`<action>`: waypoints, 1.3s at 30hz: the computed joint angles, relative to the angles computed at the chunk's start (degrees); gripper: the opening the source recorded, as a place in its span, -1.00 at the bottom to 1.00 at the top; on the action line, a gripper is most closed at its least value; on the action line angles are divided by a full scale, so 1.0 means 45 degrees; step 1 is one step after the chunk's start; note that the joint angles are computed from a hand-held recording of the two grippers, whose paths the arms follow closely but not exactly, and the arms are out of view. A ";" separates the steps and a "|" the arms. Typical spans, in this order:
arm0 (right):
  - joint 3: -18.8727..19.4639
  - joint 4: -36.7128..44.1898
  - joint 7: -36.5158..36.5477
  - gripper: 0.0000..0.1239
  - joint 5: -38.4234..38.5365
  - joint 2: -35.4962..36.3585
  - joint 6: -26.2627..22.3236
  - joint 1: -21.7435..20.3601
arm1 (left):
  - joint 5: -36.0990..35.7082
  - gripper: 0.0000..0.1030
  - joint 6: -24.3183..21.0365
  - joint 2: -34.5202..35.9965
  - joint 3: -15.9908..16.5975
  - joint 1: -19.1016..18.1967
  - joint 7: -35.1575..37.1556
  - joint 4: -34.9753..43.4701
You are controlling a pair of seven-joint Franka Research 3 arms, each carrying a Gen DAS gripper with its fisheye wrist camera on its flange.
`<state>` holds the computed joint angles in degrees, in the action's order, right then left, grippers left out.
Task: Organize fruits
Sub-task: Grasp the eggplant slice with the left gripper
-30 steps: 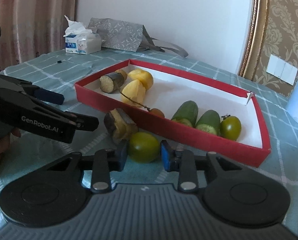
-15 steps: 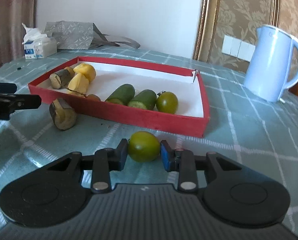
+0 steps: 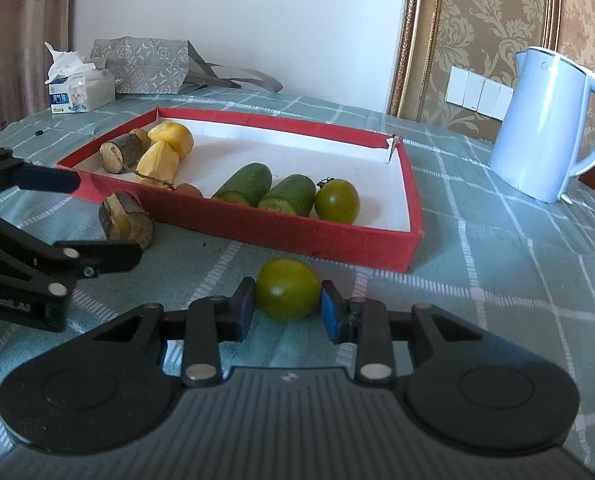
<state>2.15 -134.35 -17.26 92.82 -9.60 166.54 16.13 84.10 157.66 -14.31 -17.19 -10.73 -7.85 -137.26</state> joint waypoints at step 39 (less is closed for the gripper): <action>-0.0025 -0.0033 0.0205 -0.48 -0.0132 -0.0020 -0.0090 -0.0006 | -0.1253 -0.36 0.0394 -0.0277 -0.0067 0.0240 0.0205 -0.0362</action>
<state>2.04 -134.50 -16.33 92.23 -9.69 166.14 16.10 78.46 159.43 -15.55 -17.49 -9.65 -6.92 -138.89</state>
